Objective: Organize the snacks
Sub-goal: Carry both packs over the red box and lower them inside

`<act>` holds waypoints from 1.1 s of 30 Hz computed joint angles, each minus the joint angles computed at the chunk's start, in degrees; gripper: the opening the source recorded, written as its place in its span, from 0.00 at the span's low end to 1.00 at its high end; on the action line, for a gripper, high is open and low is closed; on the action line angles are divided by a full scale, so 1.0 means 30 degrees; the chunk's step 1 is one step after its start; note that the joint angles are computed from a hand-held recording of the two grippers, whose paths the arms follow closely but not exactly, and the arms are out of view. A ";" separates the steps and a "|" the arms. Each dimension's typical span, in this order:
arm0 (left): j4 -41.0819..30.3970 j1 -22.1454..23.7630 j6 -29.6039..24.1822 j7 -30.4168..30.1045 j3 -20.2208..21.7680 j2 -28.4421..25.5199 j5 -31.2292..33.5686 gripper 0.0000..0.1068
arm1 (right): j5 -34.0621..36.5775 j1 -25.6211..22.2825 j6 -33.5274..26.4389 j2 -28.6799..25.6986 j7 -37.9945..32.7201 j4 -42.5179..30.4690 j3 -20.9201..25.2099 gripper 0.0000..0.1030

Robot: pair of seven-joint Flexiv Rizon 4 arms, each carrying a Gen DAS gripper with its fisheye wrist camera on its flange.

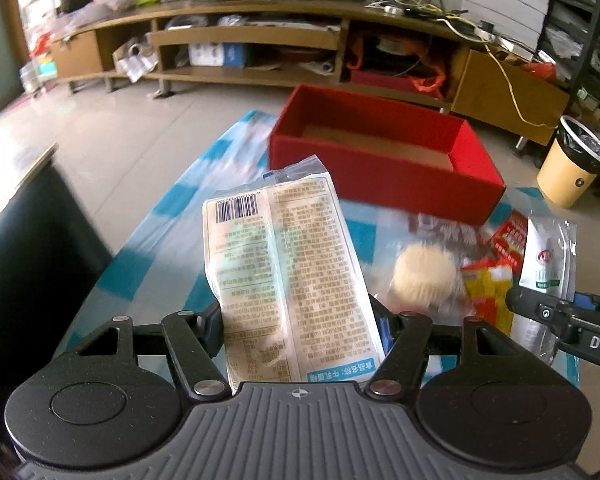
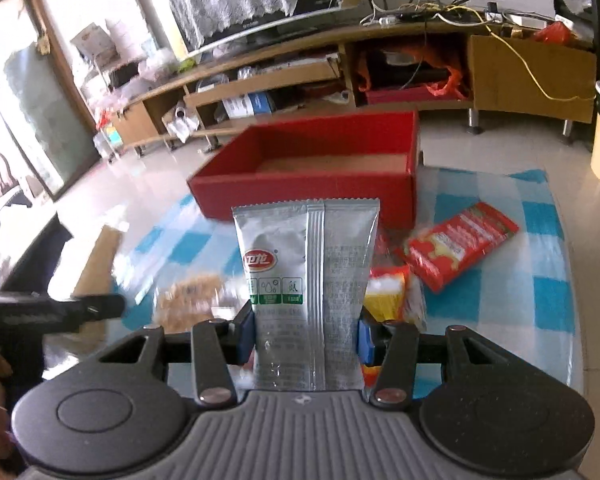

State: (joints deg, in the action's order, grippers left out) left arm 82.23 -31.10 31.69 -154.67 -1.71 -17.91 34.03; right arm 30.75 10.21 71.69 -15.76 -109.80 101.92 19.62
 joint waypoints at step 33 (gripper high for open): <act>-1.4705 0.1416 -0.0237 0.6366 0.3711 -1.1216 -0.2472 0.68 | -0.8986 0.1764 -0.0525 -1.0616 0.5933 -1.3149 -0.1128 0.46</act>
State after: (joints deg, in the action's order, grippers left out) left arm 38.12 -26.85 30.98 -135.57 9.42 -51.56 26.62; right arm 3.79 15.50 70.11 -47.61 -92.00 62.48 16.24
